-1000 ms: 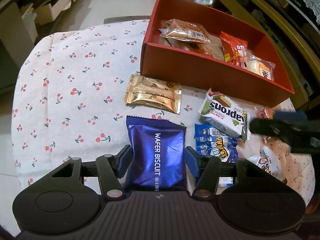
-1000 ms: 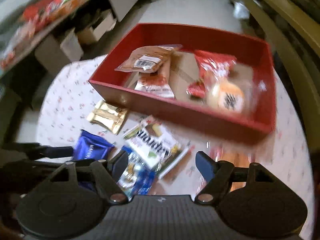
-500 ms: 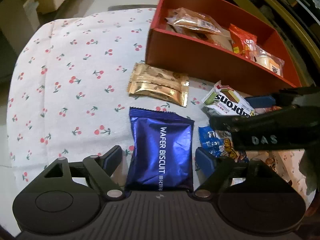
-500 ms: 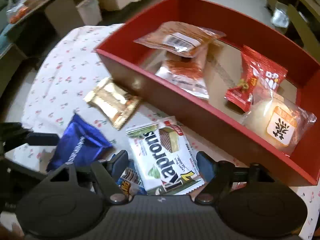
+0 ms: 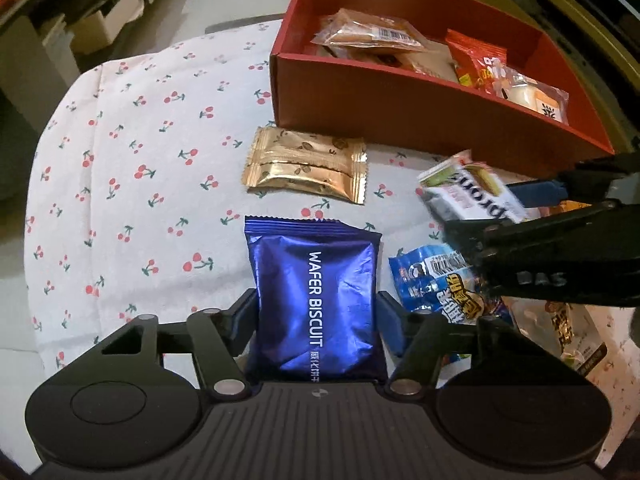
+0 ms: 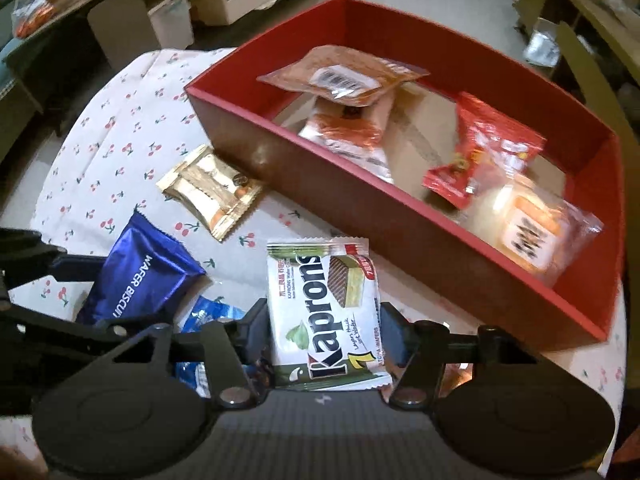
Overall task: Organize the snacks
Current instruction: 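Carry the blue pack in the left gripper and the Kaprons wafer in the right toward the red box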
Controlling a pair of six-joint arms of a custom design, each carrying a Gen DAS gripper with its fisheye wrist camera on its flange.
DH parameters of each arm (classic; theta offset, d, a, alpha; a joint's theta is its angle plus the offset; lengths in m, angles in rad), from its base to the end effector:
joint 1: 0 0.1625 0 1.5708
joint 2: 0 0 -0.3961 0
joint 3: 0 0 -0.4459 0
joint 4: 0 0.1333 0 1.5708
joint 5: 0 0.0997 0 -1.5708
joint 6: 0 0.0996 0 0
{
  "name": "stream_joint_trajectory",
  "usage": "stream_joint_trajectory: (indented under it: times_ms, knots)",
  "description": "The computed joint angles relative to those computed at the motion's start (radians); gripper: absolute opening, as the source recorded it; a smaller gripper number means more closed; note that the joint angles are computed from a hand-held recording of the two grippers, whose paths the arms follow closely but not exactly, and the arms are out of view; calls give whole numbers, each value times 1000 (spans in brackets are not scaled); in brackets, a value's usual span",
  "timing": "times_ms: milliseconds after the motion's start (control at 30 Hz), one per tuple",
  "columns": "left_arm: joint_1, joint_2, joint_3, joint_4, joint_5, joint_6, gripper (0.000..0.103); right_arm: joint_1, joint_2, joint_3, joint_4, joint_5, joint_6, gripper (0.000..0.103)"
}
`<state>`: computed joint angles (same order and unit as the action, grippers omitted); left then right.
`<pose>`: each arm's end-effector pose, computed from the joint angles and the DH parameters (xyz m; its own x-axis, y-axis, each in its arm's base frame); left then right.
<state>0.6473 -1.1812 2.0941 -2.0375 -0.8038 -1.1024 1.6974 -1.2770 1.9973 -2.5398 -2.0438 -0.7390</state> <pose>-0.2625 -0.4522 0.0684 -0.7303 -0.1446 -0.6677 0.1506 0.9192 -0.3638 0.1590 -0.5527 0.1861 -0.5808 -0.6485 0.4922 -0.6948 0.7099 0.1155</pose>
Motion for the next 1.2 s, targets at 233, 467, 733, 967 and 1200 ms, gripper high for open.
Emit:
stream_joint_trajectory:
  times_ms: [233,467,733,967,1200]
  knots:
    - [-17,-36,31,-39,-9,-19,65,-8,-117,52,2,82,79,79]
    - [-54,-62,47,-91,11,-13,65,-3,-196,98,-36,136,110,78]
    - [-60,-42,6,-165,80,55,65,1,-198,82,-88,171,138,79]
    - [-41,39,-89,-251,141,177,65,1,-162,45,-153,189,161,79]
    - [-8,124,-177,-328,169,277,65,-8,-110,-20,-210,208,212,79]
